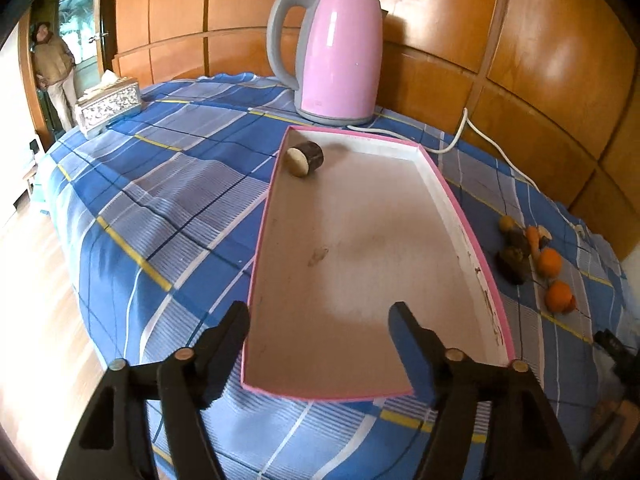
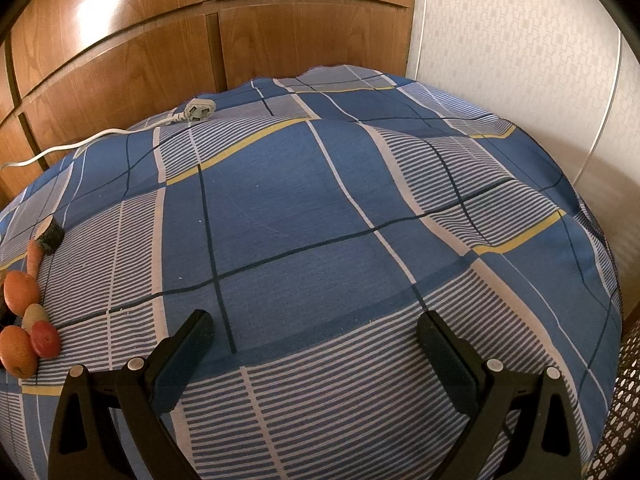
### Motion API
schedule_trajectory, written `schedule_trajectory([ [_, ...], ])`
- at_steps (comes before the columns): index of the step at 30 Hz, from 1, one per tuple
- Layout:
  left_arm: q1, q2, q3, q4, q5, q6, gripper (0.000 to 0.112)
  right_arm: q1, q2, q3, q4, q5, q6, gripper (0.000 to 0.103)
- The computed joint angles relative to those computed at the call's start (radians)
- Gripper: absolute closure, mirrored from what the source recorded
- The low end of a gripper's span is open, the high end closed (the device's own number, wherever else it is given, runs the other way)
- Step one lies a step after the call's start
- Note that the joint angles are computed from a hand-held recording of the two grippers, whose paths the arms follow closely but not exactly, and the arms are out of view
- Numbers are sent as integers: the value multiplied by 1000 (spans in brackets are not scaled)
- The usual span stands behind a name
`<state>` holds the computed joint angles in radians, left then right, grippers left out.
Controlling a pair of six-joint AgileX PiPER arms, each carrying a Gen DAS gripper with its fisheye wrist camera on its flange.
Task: Organize fruits
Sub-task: 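Reach the right gripper to the carrot and close on it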
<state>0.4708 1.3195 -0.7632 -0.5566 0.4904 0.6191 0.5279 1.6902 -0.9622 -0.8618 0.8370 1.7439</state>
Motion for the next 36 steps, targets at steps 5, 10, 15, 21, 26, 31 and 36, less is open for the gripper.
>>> schedule_trajectory([
  [5, 23, -40, 31, -32, 13, 50, 36, -10, -6, 2, 11, -16, -20, 4],
  [10, 47, -56, 43, -77, 21, 104, 35, -76, -62, -39, 172, -146, -260, 57],
  [15, 62, -40, 37, -108, 24, 131, 35, -138, -53, -167, 577, -337, -731, 63],
  [21, 68, -18, 31, -119, 29, 135, 35, -121, 185, -525, 1035, -247, -1205, 65],
  [26, 95, 7, 17, -133, 43, 152, 35, -106, 429, -907, 1016, -37, -1175, 65],
  [31, 104, 41, 2, -135, 49, 150, 35, -99, 605, -1189, 938, 139, -1115, 65],
  [36, 106, 63, -5, -142, 50, 150, 35, -62, 724, -1377, 825, 258, -1113, 84],
])
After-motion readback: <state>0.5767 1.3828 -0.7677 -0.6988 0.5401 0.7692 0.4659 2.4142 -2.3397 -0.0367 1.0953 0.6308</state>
